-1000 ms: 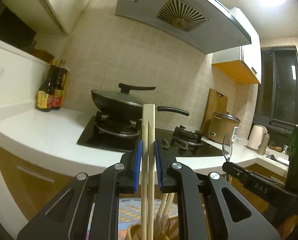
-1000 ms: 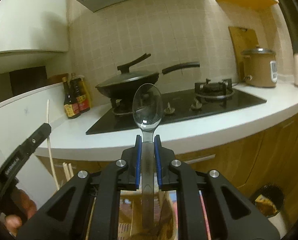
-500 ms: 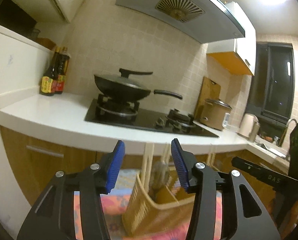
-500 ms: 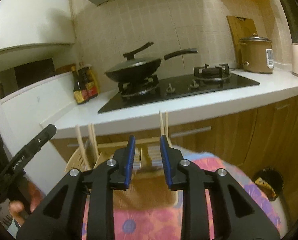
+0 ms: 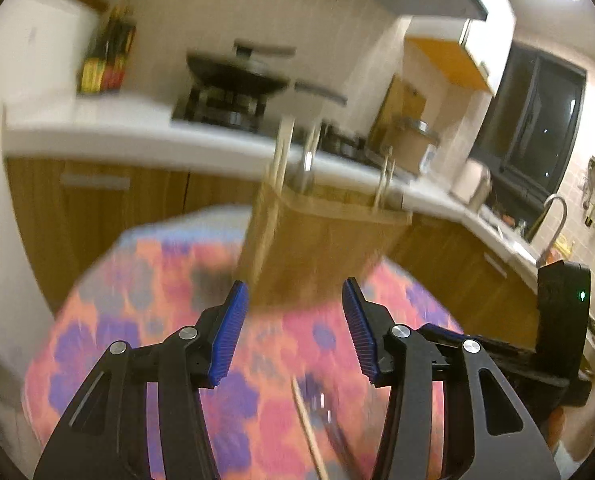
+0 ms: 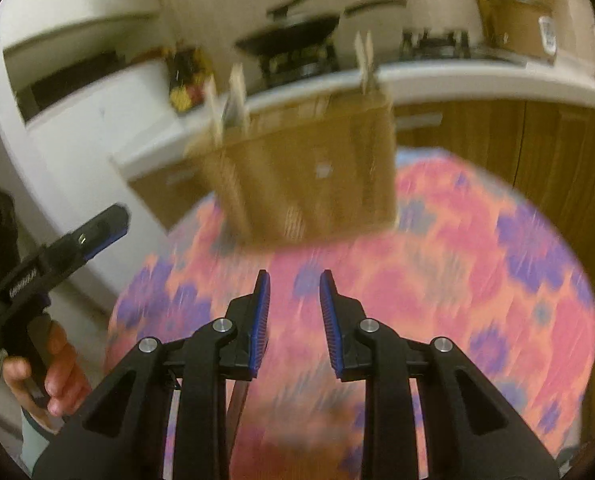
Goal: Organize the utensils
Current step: 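Grasp a single wooden chopstick with the left tool while the right grasps the last dark spoon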
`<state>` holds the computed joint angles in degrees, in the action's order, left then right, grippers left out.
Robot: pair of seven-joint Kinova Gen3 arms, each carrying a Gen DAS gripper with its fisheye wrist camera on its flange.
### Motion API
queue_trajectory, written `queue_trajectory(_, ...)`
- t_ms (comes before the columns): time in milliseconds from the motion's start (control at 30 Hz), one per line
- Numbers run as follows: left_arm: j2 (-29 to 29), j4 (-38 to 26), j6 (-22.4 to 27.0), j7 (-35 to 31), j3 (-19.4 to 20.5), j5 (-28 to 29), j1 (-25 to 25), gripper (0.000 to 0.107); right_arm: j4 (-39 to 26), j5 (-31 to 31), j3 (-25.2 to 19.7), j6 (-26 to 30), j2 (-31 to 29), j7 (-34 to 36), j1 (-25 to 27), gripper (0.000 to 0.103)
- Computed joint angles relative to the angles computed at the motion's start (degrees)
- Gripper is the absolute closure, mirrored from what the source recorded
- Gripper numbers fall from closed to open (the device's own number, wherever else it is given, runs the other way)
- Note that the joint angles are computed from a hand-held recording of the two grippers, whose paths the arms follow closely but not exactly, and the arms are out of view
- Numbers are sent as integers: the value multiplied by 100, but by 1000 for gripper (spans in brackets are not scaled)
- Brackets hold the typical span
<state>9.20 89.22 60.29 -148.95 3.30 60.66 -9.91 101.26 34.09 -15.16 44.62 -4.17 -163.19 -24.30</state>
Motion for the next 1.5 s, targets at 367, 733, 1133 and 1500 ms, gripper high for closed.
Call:
queue_trajectory(367, 282, 143, 894, 488, 21, -1011, -10, 74, 378, -75, -366, 8, 386, -807, -813, 80)
queue_trajectory(733, 333, 183, 749, 834, 122, -1626, 294, 78, 16, 932, -230, 1374, 918, -1543, -2036, 91)
queue_trajectory(1133, -97, 446, -215, 1177, 218, -2660, 939, 78, 426, 920, -206, 1646, 520, -2105, -1935, 93)
queue_trajectory(1500, -452, 830, -1358, 1871, 348, -4191, 1777, 78, 673, 53, -75, 1544, -10, -1256, -1170, 93)
